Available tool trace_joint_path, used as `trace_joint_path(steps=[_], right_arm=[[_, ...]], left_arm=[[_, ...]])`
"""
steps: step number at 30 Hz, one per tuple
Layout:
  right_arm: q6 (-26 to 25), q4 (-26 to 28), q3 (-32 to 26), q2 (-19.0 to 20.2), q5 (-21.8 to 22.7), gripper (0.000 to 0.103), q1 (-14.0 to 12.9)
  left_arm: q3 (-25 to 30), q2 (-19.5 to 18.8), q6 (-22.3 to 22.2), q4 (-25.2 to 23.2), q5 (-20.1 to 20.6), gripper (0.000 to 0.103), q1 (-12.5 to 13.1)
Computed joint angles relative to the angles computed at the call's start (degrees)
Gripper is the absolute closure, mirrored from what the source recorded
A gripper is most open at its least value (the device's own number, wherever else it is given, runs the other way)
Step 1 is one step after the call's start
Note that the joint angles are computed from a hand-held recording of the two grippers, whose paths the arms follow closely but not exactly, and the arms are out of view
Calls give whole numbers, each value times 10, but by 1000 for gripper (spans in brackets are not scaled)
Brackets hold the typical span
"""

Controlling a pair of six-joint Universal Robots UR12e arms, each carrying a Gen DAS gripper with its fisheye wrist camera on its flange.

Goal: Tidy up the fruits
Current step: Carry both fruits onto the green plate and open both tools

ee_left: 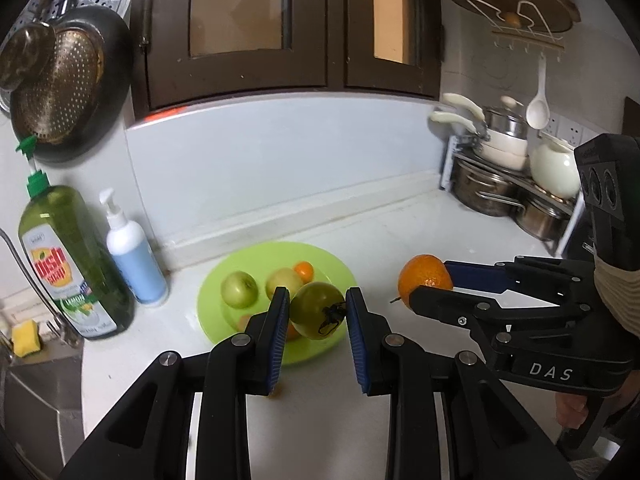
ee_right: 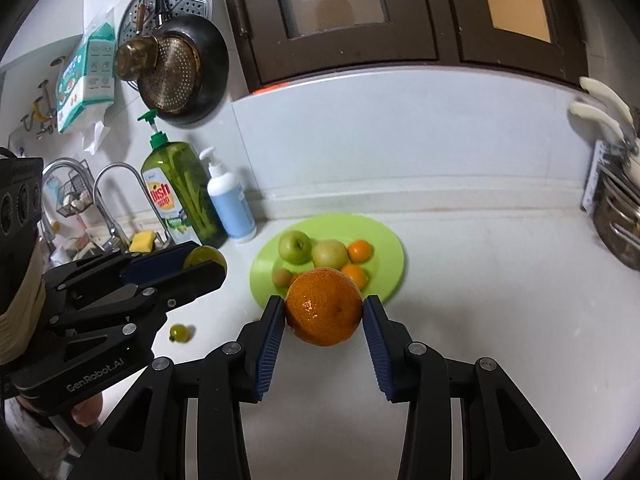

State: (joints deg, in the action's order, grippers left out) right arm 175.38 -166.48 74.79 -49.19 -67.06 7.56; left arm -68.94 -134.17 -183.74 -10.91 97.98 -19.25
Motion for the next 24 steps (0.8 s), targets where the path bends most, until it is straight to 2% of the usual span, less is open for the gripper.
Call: trace_joint_path(steps=[15,24], right_arm=[[-16,71,-144,73,11,62,7],[-30,131,-243,127,17,61,13]], left_arm=[[95,-49,-7,-61,2,74,23],[170,-90,-25,-143,-15,74,39]])
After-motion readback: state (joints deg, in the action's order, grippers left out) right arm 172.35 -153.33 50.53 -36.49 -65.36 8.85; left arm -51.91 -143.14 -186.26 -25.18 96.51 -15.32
